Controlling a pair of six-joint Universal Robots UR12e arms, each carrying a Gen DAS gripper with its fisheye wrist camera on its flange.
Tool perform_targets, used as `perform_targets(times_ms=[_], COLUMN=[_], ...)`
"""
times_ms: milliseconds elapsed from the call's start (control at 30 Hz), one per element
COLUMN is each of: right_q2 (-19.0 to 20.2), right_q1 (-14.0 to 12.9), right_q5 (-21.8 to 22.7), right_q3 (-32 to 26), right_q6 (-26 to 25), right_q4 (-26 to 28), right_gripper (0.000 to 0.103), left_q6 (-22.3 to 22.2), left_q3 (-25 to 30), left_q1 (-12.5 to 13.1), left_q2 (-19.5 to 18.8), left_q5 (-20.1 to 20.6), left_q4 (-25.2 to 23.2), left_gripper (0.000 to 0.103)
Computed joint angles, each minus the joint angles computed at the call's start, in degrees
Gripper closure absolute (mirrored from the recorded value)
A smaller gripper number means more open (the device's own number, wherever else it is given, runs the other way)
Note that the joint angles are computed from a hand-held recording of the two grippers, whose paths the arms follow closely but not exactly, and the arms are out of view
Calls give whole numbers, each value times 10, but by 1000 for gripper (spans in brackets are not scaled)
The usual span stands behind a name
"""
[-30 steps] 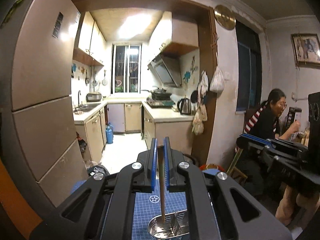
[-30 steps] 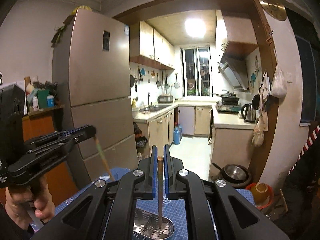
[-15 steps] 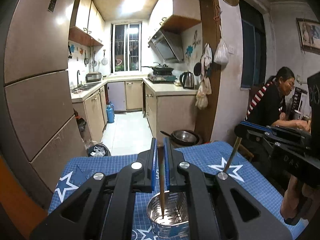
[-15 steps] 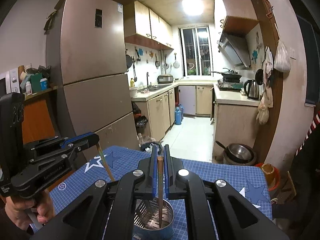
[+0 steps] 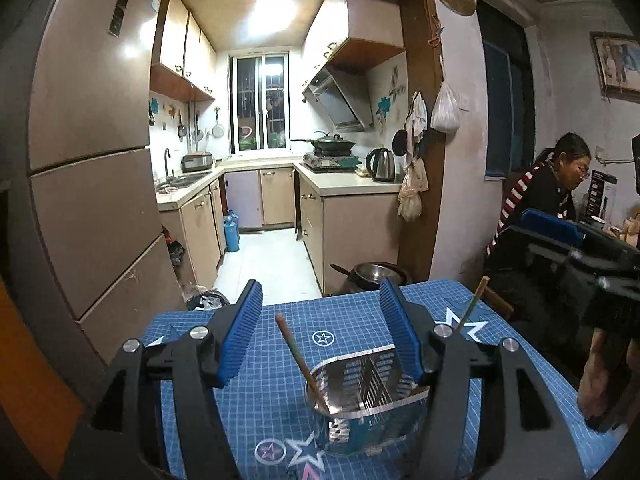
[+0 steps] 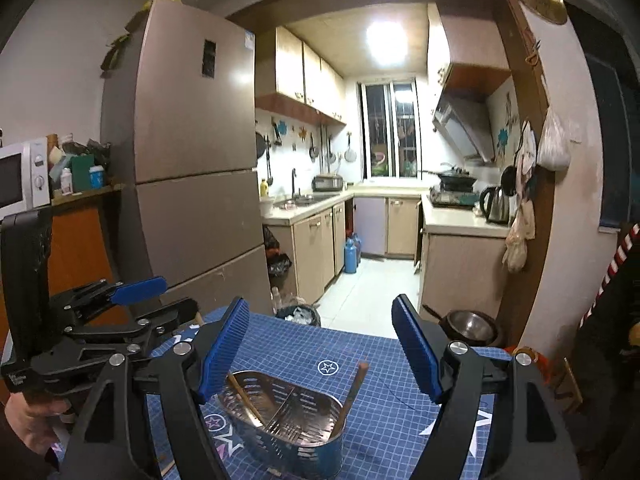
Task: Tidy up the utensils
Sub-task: 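Lower both chopsticks into the holder basket and open both tools, then grasp a chopstick with the left tool while the right tool grasps another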
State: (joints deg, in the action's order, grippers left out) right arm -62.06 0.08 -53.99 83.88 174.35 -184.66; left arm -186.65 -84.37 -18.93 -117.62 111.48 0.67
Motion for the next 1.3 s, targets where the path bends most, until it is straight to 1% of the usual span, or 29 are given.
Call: perform_targets(times_ms=[100, 133, 167, 233, 267, 333, 367, 400, 467, 533, 567, 600, 633, 667, 700, 733, 833, 900, 1067, 1133, 1200, 1233, 1300], right_q2=[-31, -40, -57, -81, -96, -121, -135, -147, -167, -185, -191, -197, -201, -206, -211, -215, -222, -224, -228, -227, -226, -227, -228], right_q1=[-16, -22, -29, -42, -50, -64, -71, -78, -87, -96, -99, -101, -103, -105, -104, -102, -96, -94, -89, -88, -86, -87, -86], right_q5=[22, 30, 38, 58, 66, 84, 92, 100, 102, 104, 105, 106, 105, 108, 108, 104, 100, 96, 86, 84, 80, 79, 78], right_q3=[52, 68, 99, 139, 169, 216, 244, 270, 313, 356, 370, 387, 401, 418, 431, 443, 462, 472, 484, 483, 485, 488, 488], right_q6=[20, 25, 31, 32, 32, 34, 34, 32, 20, 15, 14, 14, 16, 15, 7, -5, -33, -44, -55, -57, -60, -64, -74], right_q4=[-56, -70, -96, -122, -143, -167, -176, -185, -193, -200, -201, -202, -203, -199, -192, -180, -140, -119, -100, -94, -91, -88, -72], right_gripper=[28, 28, 28, 28, 28, 28, 28, 28, 28, 28, 28, 29, 30, 31, 36, 40, 47, 47, 47, 47, 48, 51, 55], left_q6=[6, 8, 11, 15, 10, -5, -19, -31, -50, -89, -116, -125, -133, -137, -138, -140, -154, -153, -150, -150, -150, -151, -158], left_q3=[-50, -68, -96, -133, -165, -206, -233, -247, -279, -312, -328, -335, -341, -346, -352, -355, -361, -362, -367, -366, -364, -364, -361], left_q1=[-10, -15, -20, -30, -36, -46, -52, -56, -67, -71, -72, -72, -74, -75, -77, -79, -79, -75, -76, -76, -76, -76, -75], left_q2=[33, 45, 62, 84, 102, 123, 136, 143, 153, 162, 165, 166, 165, 164, 163, 163, 158, 158, 157, 154, 150, 149, 146], left_q5=[12, 18, 26, 42, 48, 63, 67, 66, 81, 73, 62, 54, 49, 45, 44, 45, 33, 23, 7, 5, 7, 7, 10], left_q4=[28, 36, 45, 49, 51, 40, 25, 8, -13, -46, -55, -63, -72, -74, -75, -75, -67, -66, -63, -68, -69, -69, -74], left_gripper=[43, 41, 39, 39, 39, 39, 39, 39, 39, 40, 46, 51, 59, 62, 66, 72, 74, 74, 74, 74, 78, 83, 89])
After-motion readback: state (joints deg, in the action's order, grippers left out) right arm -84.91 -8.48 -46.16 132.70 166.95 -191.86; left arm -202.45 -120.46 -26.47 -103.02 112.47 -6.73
